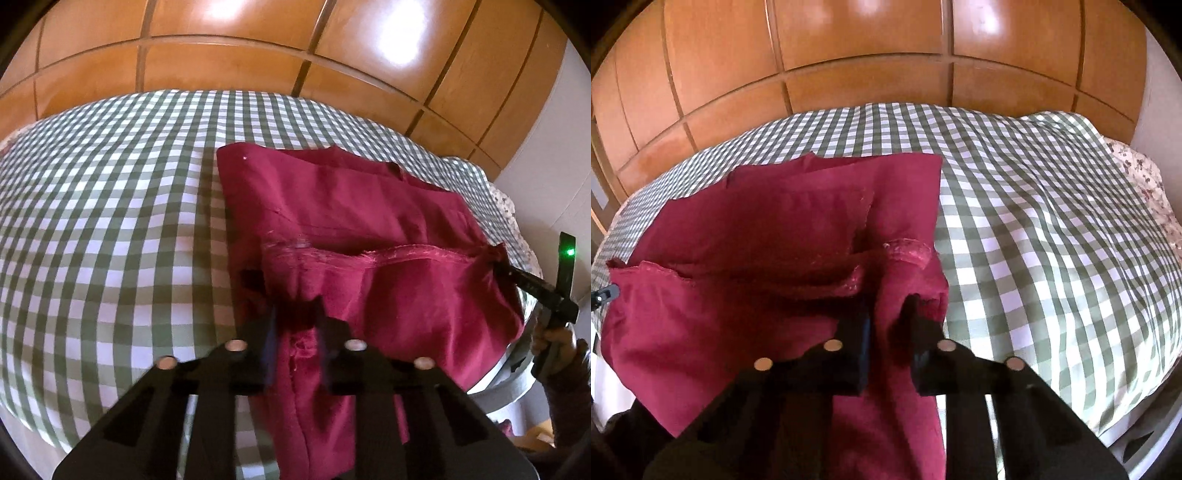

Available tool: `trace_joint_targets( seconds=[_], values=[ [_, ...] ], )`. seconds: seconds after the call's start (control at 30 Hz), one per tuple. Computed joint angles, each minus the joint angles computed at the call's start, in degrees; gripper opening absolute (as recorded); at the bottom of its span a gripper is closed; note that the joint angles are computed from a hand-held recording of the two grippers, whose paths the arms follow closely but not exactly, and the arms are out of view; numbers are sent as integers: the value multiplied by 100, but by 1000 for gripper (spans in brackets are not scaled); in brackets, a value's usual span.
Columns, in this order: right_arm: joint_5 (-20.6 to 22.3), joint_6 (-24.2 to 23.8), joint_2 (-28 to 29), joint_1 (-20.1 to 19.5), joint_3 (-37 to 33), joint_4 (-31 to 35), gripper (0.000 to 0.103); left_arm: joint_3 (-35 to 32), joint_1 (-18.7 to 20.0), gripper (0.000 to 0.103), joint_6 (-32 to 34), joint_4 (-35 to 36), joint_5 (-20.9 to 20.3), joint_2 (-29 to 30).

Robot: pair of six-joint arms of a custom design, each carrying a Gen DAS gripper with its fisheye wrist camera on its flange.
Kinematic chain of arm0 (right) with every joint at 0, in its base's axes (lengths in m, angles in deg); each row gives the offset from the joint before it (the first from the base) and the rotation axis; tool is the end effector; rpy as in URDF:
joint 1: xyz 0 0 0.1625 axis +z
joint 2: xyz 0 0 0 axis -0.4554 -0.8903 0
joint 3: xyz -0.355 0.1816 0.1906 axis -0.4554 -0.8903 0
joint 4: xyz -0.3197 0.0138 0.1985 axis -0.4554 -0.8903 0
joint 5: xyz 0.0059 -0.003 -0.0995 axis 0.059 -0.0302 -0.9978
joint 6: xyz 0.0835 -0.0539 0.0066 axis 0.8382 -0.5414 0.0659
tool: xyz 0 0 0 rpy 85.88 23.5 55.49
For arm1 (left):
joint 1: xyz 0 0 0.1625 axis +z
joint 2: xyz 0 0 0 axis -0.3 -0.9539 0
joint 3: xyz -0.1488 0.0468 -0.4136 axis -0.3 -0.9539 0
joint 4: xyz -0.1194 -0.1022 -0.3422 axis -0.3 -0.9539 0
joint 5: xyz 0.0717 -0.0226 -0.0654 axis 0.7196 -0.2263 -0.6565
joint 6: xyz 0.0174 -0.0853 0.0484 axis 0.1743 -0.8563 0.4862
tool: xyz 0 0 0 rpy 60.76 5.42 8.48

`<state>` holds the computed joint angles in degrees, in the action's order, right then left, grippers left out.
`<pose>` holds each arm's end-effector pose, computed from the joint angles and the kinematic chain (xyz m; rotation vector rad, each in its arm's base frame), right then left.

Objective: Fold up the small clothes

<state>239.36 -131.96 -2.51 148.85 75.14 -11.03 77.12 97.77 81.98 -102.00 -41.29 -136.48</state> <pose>0.3487 -0.4817 0.0724 -0.1517 -2.1173 1.0338 0.0387 -0.6541 0.4139 1.0393 2.6752 -0.5085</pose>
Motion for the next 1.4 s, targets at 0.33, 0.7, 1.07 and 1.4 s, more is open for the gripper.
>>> trace_joint_targets(
  seconds=[0.33,0.7,1.07,1.4],
  values=[
    [-22,-136,-443,334,382,-519,7,-26,52,10,26,18,-560,-331],
    [-119,-1840,-942,212,201,-1889,7,-405,-200,10,-56,-824,-786,23],
    [-504,-2414,-747,-487,-880,-1824,7,-1596,-393,10,-211,-1230,-128,1221],
    [-424,-1176,362,-1137,-2548,269,8,-2346,-400,10,-415,-923,1077,2163]
  ],
)
